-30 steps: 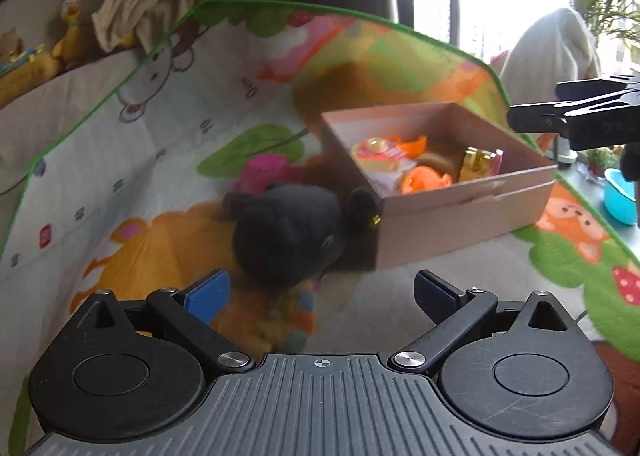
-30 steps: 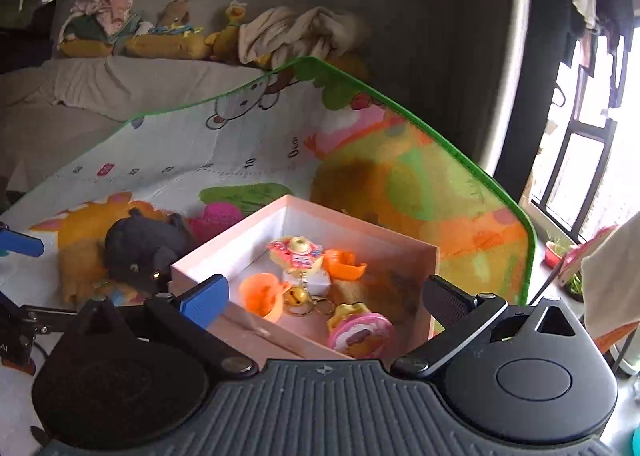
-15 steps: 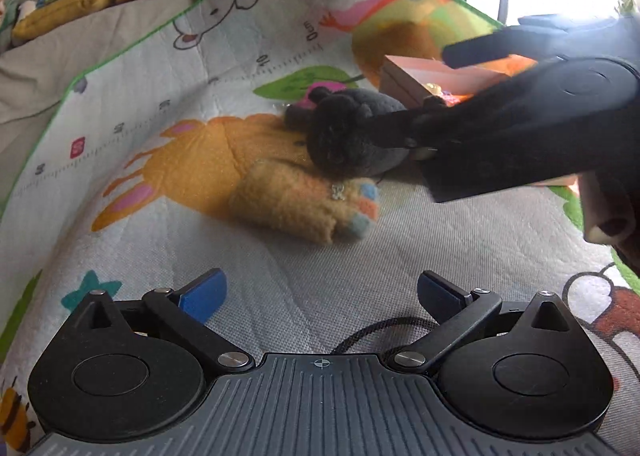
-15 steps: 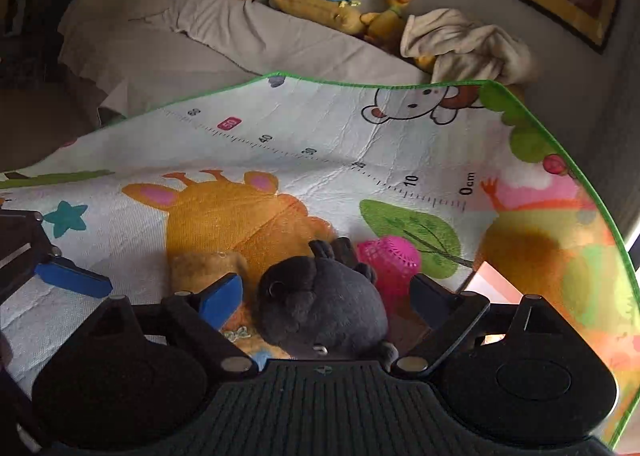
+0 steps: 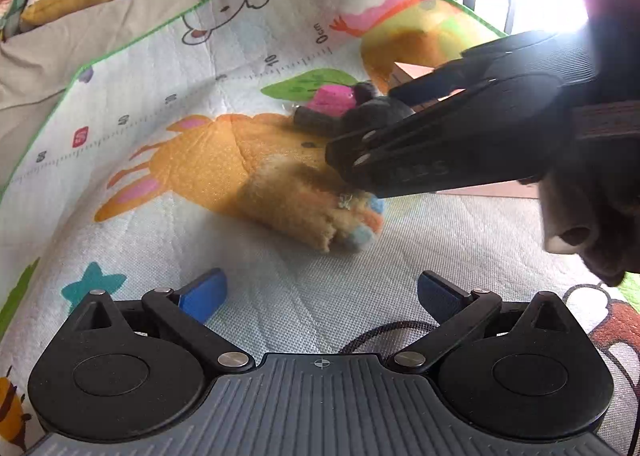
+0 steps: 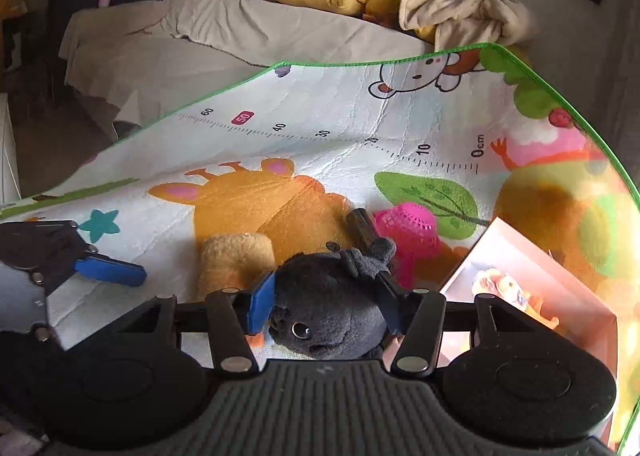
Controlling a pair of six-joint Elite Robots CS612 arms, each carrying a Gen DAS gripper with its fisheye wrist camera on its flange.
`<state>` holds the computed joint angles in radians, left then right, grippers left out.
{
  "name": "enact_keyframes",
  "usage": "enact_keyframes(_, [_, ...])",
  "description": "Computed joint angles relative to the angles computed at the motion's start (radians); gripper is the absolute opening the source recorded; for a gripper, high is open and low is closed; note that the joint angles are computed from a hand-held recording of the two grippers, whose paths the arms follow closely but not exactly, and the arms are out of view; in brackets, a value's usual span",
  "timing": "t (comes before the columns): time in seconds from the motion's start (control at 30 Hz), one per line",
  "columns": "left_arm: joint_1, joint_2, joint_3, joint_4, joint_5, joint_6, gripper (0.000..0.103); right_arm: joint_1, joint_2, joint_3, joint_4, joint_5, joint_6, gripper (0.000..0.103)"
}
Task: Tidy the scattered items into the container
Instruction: 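Reach the right tool to the black plush toy and grasp it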
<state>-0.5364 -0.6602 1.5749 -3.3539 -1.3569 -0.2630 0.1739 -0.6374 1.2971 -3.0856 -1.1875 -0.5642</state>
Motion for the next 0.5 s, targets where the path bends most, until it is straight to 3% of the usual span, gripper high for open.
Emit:
enact_keyframes(0.1, [0.000,-0.001,-0.002,0.012,-0.002,0.009,0.103,-0.023,-0.037,0.060,0.009,0.015,0.028,0.052])
enact_keyframes(0.23, [-0.009,-0.003,-0.010,0.054,0.027,0.039,0.103,-0.037,-0.062,0.139,-0.080,-0.032,0.040,0.052])
enact_keyframes(0.3, [-0.012,-0.003,-0.013,0.064,0.036,0.047,0.103,-0.041,-0.067,0.168,-0.139,-0.054,0.046,0.057])
enact_keyframes(0.37, [-0.009,-0.003,-0.013,0.064,0.025,0.042,0.103,-0.045,-0.068,0.179,-0.178,-0.051,0.057,0.072])
enact_keyframes(0.5, [-0.012,-0.003,-0.016,0.072,0.038,0.044,0.103,-0.045,-0.060,0.168,-0.209,-0.015,0.089,0.076])
